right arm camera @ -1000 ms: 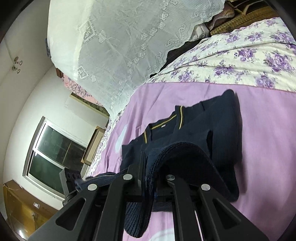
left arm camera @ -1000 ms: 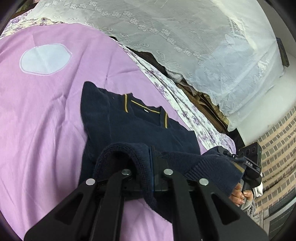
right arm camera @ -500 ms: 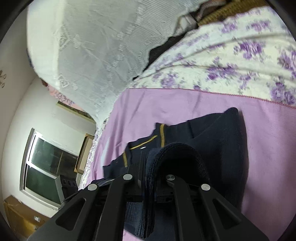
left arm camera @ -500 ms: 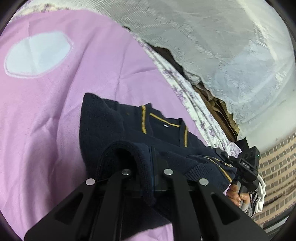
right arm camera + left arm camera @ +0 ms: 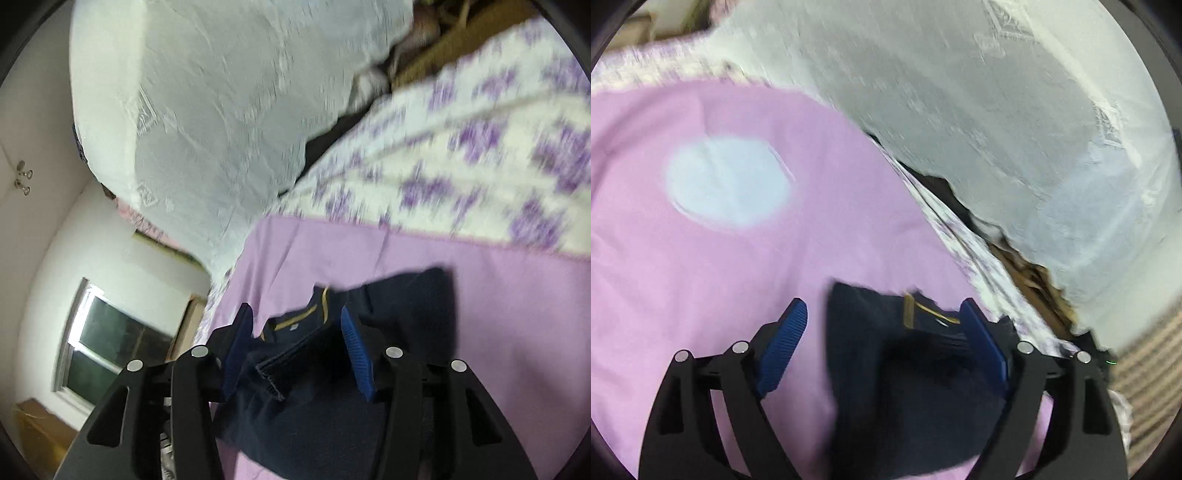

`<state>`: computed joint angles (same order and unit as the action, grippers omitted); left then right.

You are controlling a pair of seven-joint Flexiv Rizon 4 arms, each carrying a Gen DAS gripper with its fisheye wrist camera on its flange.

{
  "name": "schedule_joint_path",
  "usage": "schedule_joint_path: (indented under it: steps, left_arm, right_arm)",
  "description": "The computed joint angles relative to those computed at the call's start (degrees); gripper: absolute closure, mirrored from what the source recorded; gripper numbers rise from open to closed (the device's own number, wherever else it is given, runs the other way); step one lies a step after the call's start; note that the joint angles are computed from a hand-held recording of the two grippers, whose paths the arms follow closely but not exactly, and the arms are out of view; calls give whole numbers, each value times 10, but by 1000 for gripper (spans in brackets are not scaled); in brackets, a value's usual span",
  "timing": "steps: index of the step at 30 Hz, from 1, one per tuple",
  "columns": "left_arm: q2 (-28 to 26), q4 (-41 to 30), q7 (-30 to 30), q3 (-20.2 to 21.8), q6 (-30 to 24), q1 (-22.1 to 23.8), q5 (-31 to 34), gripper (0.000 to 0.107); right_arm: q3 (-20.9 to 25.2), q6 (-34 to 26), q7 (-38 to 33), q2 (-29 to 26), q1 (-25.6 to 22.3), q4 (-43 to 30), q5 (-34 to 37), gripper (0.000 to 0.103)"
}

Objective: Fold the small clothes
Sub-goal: 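Lay the hem down over the collar and open both tools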

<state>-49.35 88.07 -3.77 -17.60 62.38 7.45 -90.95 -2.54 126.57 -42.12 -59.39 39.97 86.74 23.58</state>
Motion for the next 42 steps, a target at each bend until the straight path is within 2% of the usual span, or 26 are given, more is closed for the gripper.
schedule_joint_path:
  steps: [3, 6, 9, 11, 12, 13, 14, 15, 16, 18, 19, 21, 23, 25, 26, 27, 28, 29, 30, 31, 33, 35, 37, 38, 40, 42]
  left_arm:
    - [12, 24, 7, 2, -52, 12, 41, 32]
    - [37, 55, 125, -7, -18, -16, 0, 32]
    - [35, 52, 164, 3, 10, -57, 0, 31]
    - [6, 15, 125, 16, 67, -95, 43, 27]
    - [-23, -19, 72, 27, 103, -113, 85, 26]
    - [-46, -46, 17, 45, 116, -125, 122, 26]
    - [-74, -77, -75, 72, 113, -133, 183, 26]
    - [-100, -106, -128, 81, 99, -130, 220, 27]
    - [-110, -117, -145, 71, 91, -117, 234, 27]
    - [-101, -100, -104, 54, 130, -116, 227, 27]
    - [-98, -90, -74, 30, 170, -112, 214, 30]
    - [-84, -64, 2, -44, 236, -84, 166, 30]
    - [-64, -39, 63, -96, 233, -54, 127, 29]
    - [-56, -51, 127, -88, 248, -81, 58, 17]
    - [-64, -68, 106, -57, 250, -110, 60, 15]
    - [-74, -81, 49, -10, 233, -139, 90, 15]
    - [-97, -102, -45, 37, 204, -163, 157, 15]
    - [-125, -125, -138, 78, 179, -179, 240, 15]
    - [-144, -142, -196, 101, 186, -189, 303, 14]
    - [-153, -144, -216, 106, 230, -199, 344, 14]
    - [-151, -126, -185, 69, 297, -190, 354, 14]
    - [-135, -96, -190, 5, 298, -135, 386, 15]
    - [-103, -42, -101, -89, 301, -68, 317, 15]
    - [-92, -12, -85, -130, 305, -31, 324, 15]
    - [-84, 32, -83, -168, 328, 8, 367, 15]
    - [-89, 49, -82, -158, 369, -5, 392, 13]
  right_arm:
    - [-21, -31, -33, 8, 20, 0, -24, 70]
    - [-107, -106, -29, 2, 80, -11, -70, 74]
    - [-111, -193, -60, -21, 79, -80, -92, 74]
    - [-115, -216, 67, -40, 51, -96, -215, 74]
    - [-145, -231, 134, -54, 53, -103, -244, 74]
    - [-176, -261, 164, -60, 64, -104, -236, 74]
    - [-188, -280, 175, -62, 68, -102, -230, 71]
    - [-181, -289, 202, -63, 55, -91, -236, 74]
    - [-156, -261, 231, -70, 30, -85, -260, 97]
    - [-133, -210, 240, -76, 16, -77, -218, 103]
    - [-149, -216, 225, -70, 33, -68, -182, 103]
    - [-228, -248, 153, -65, 105, -62, -67, 96]
    - [-259, -257, 82, -78, 136, -96, 14, 96]
    - [-244, -244, 93, -80, 122, -111, -38, 89]
    - [-249, -255, 110, -83, 121, -116, -72, 81]
    - [-257, -288, 97, -91, 125, -135, -70, 65]
    - [-253, -316, 87, -95, 120, -148, -68, 62]
    - [-231, -360, 84, -100, 102, -167, -77, 62]
    - [-222, -366, 63, -101, 101, -169, -51, 66]
    - [-231, -344, 78, -102, 110, -153, -53, 69]
    - [-237, -324, 117, -94, 114, -126, -100, 69]
    - [-296, -293, 209, -92, 155, -68, -163, 68]
    - [-326, -277, 198, -81, 191, -32, -170, 67]
    - [-342, -286, 170, -81, 212, -28, -146, 67]
    - [-364, -295, 144, -73, 249, -5, -149, 60]
    - [-335, -360, 131, -55, 234, -16, -210, 50]
